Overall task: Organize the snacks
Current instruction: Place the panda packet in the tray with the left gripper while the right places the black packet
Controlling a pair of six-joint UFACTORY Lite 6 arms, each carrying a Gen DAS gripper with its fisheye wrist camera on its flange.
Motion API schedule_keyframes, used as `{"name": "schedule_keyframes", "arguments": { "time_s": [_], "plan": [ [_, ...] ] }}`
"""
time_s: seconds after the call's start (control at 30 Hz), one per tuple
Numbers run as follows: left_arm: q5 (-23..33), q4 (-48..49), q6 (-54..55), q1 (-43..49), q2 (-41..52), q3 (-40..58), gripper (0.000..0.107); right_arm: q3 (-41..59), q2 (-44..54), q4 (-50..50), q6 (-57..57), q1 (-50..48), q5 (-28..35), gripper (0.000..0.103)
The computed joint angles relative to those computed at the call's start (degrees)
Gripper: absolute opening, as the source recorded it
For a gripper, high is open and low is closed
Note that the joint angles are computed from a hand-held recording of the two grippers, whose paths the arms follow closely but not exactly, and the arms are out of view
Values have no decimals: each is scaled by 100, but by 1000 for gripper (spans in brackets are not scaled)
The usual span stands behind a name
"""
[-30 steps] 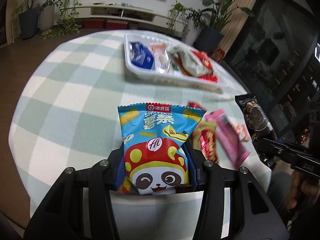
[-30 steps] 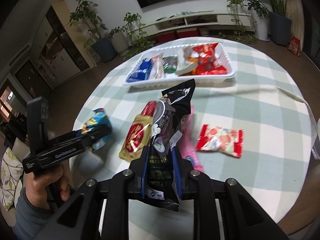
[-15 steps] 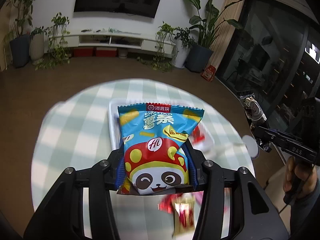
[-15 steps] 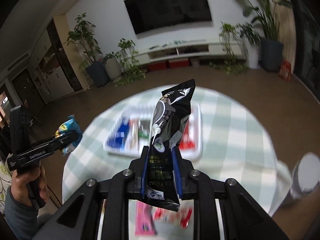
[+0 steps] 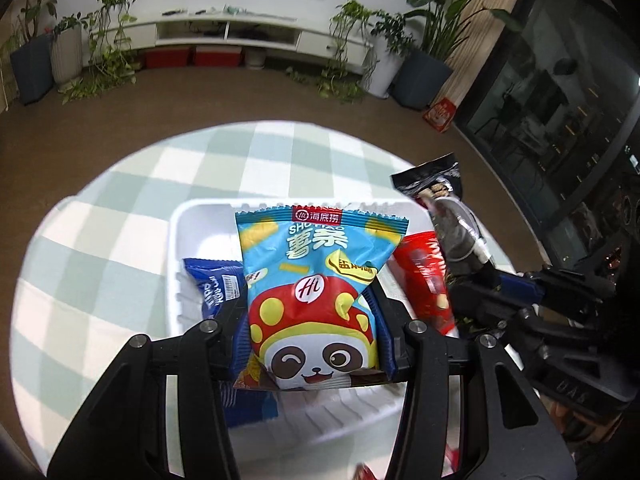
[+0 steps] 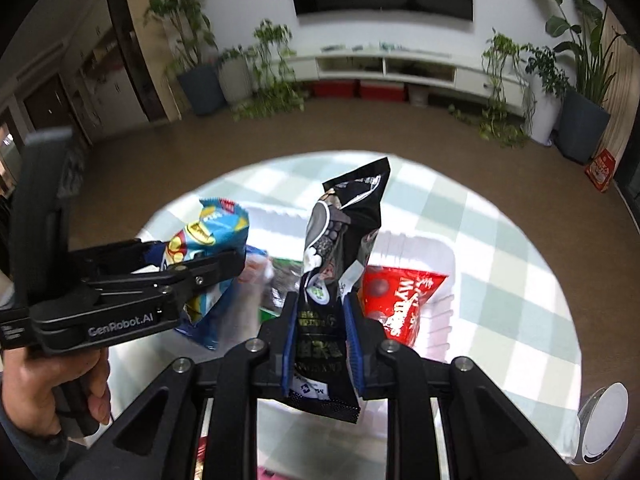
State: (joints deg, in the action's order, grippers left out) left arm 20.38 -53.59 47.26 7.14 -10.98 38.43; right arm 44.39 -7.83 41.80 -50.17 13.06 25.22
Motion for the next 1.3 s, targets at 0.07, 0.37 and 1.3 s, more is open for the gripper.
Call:
{"name": "schedule_keyframes", "arguments": {
  "time_s": [0.07,0.37,1.3],
  "plan": [
    [-168,-705,666,-34,442,54,46,31,319,22,-21,64,-229,24],
    [-561,-3009,3067,-204,1273,35,47,133,903,-68,-58,112,-506,24],
    [-674,-1045,968,-173,-326,-831,92,-444,-430,76,-159,-158,-215,66]
  ]
}}
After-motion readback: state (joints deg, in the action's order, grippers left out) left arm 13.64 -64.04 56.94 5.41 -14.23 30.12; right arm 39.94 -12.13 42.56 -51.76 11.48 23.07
